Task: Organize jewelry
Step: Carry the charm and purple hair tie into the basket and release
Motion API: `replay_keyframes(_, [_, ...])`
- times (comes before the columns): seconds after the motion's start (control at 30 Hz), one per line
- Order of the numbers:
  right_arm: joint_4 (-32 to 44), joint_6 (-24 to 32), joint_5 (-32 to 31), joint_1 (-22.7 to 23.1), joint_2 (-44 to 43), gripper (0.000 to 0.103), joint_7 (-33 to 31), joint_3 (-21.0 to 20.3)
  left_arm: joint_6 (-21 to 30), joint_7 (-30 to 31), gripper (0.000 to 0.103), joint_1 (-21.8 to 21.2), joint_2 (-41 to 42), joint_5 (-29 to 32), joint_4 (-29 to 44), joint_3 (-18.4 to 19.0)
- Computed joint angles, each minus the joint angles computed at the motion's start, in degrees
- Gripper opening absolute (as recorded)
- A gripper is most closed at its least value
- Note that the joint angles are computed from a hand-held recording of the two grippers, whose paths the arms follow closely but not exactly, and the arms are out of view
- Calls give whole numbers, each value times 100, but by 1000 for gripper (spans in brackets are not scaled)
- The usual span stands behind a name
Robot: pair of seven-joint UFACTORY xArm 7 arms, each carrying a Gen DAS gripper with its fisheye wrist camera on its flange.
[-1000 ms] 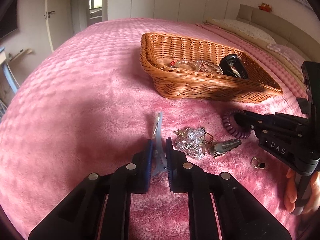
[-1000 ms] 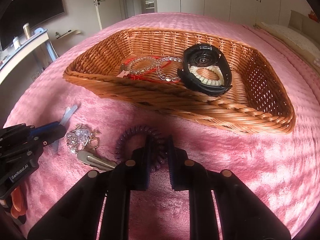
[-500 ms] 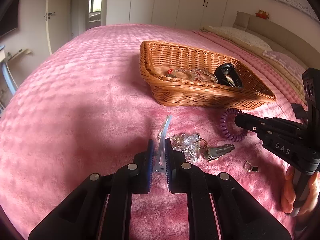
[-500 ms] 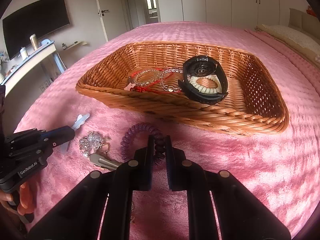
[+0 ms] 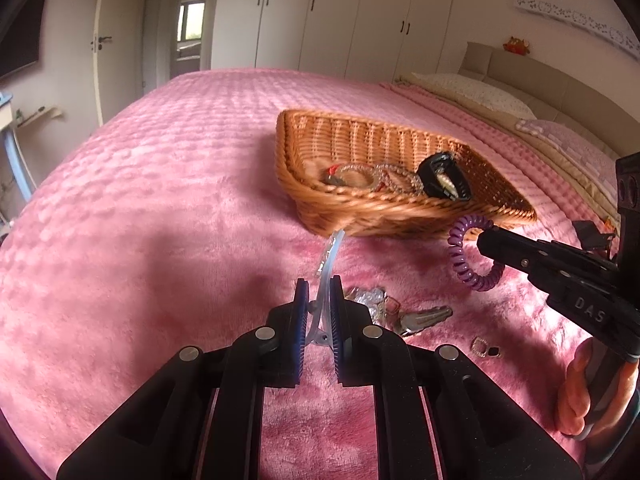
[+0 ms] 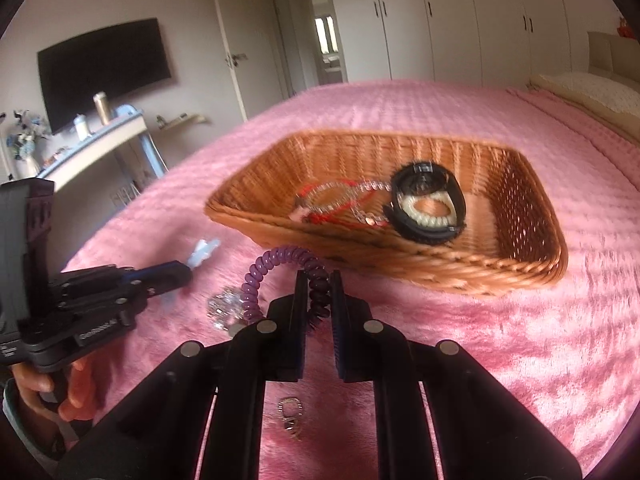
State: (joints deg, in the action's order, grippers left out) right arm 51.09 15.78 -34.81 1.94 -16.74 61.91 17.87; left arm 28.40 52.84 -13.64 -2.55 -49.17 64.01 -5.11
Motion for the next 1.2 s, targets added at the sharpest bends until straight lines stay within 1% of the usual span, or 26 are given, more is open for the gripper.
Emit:
replay_keyframes(0.07, [-52, -124, -188, -121, -106, 9, 185, 93, -52, 109, 9, -10, -45, -133, -26, 1])
replay_keyframes(0.13, [-146, -318, -413, -338, -308, 9, 472, 236, -116, 219, 9, -32, -105, -291, -52, 13])
replay_keyframes(0.2, [-164, -447, -505, -563, -466, 9, 653, 361, -82, 329, 9, -45, -148, -493, -18, 53])
replay_keyframes(0.23, [-169, -500, -448, -608, -534, 9, 674, 362, 4, 391, 9, -48, -188, -650, 34, 83])
replay_keyframes(0.3, [-97, -507, -284, -689, -615, 9, 623, 350, 48, 381, 9, -57, -252, -719, 135, 99])
replay_keyframes(0.4, [246, -226, -68, -722, -594, 9, 247, 270, 236, 323, 9, -97, -272, -786, 488, 113])
replay_keyframes(0.5, [799, 168, 57, -747, -339, 9, -91, 127, 47, 57, 9, -197, -134, -446, 961, -28])
replay_keyframes(0.6, [1402, 577, 85, -699, 107, 9, -380, -118, -13, -178, 9, -279, 214, -295, 1527, -156])
replay_keyframes(0.63, [1573, 705, 178, -613, 269, 9, -516, -257, -29, -274, 9, -288, 334, -222, 1673, -204])
replay_keyframes(0.7, [1778, 821, 687, -336, 538, 9, -952, -651, -81, -680, 9, -328, 751, 133, 2112, -333])
replay_keyframes(0.83, [2178, 1097, 1339, -39, 1121, 9, -1484, -1081, -263, -1385, 9, -355, 1450, 804, 2617, -550])
replay_keyframes(0.87, [2291, 1167, 1522, 35, 1286, 9, -1674, -1159, -252, -1524, 9, -343, 1575, 945, 2696, -594])
replay_keyframes(0.93, [2428, 1231, 1670, 152, 1521, 9, -1838, -1252, -181, -1865, 9, -344, 1885, 1321, 2884, -629])
replay_keyframes(0.97, [2586, 1360, 1690, 205, 1687, 9, -1910, -1287, -151, -1993, 9, -329, 1993, 1485, 2937, -642])
replay_keyframes(1.1, [2914, 1599, 1872, 367, 2053, 9, -2176, -1437, -92, -2131, 9, -139, 2228, 1757, 3022, -812])
replay_keyframes(1.2, [3117, 1785, 2227, 436, 2285, 9, -2473, -1484, -67, -2183, 9, -64, 2300, 1915, 3042, -876])
